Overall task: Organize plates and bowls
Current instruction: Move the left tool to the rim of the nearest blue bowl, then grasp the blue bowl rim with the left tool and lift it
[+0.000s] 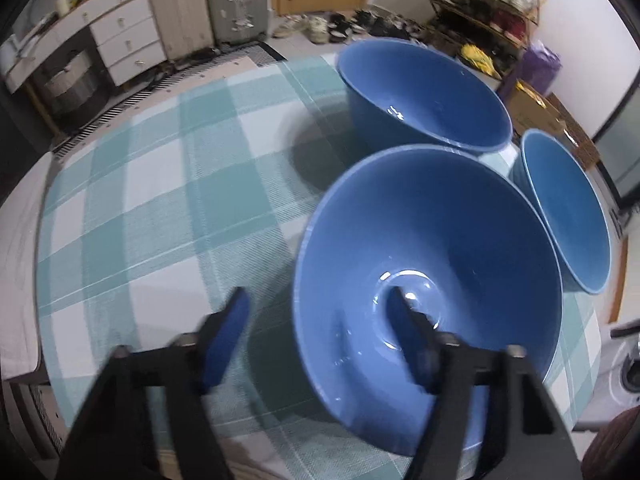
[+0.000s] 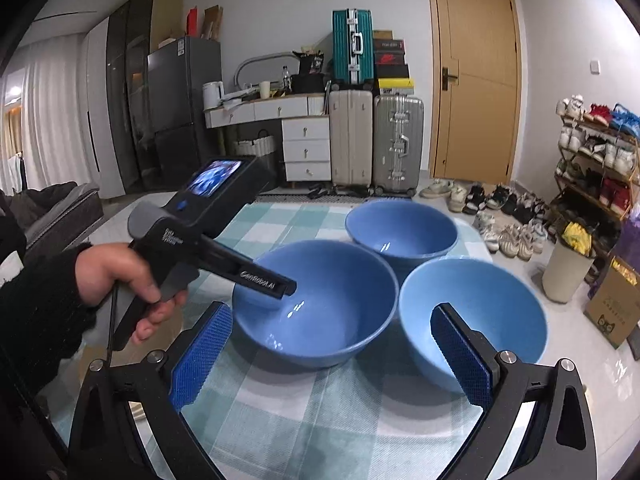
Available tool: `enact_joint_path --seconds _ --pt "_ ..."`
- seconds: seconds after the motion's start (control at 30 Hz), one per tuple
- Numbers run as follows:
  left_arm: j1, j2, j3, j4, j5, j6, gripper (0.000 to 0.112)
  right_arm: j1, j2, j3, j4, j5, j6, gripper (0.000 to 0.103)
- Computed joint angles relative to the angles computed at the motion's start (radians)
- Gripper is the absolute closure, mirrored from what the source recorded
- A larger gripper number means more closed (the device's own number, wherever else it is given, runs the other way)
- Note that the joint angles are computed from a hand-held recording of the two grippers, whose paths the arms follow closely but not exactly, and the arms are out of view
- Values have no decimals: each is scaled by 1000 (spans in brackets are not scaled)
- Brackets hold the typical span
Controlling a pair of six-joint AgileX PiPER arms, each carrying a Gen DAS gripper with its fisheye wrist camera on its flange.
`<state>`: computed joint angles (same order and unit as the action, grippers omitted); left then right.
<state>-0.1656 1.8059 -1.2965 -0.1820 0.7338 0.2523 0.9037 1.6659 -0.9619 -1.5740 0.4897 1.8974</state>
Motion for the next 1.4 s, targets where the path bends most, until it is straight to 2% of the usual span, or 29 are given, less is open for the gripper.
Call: enact_joint_path --seconds 0.03,0.1,0.17,0.3,0.43,0.7,0.8,0.87,1.07,1.13,1.17,1.27,1.37,1.4 --pt "-4 10 -8 8 9 0 60 -4 6 0 2 -7 4 2" --pt "4 18 -16 -18 20 33 73 -10 18 1 2 -19 15 2" --pt "13 28 -30 -39 44 53 80 -22 27 5 -5 -37 38 2" --pt "36 47 -52 -90 86 129 104 -54 39 21 -40 -81 133 2" --pt "63 49 -51 -143 126 183 105 -121 52 6 21 -170 159 2" --pt "68 5 -9 -89 146 192 105 -178 60 -27 208 -229 43 2" --pt "73 -15 13 -74 152 218 104 -179 66 -40 229 -255 16 2" --pt "78 -23 21 -56 158 227 104 -174 81 -62 296 -276 -68 2" --pt "110 -31 40 -31 162 258 103 -157 126 -114 363 -280 -137 2" --pt "118 -35 44 -32 168 271 103 -174 153 -145 474 -293 -239 3" --pt "125 -36 45 -37 172 278 103 -179 171 -171 558 -290 -319 6" --pt "136 -33 44 -45 176 295 103 -181 215 -227 654 -260 -417 21" --pt "148 -30 41 -62 181 312 102 -184 262 -285 739 -237 -510 22" --pt "154 -30 42 -72 184 322 102 -188 281 -310 805 -228 -576 25"
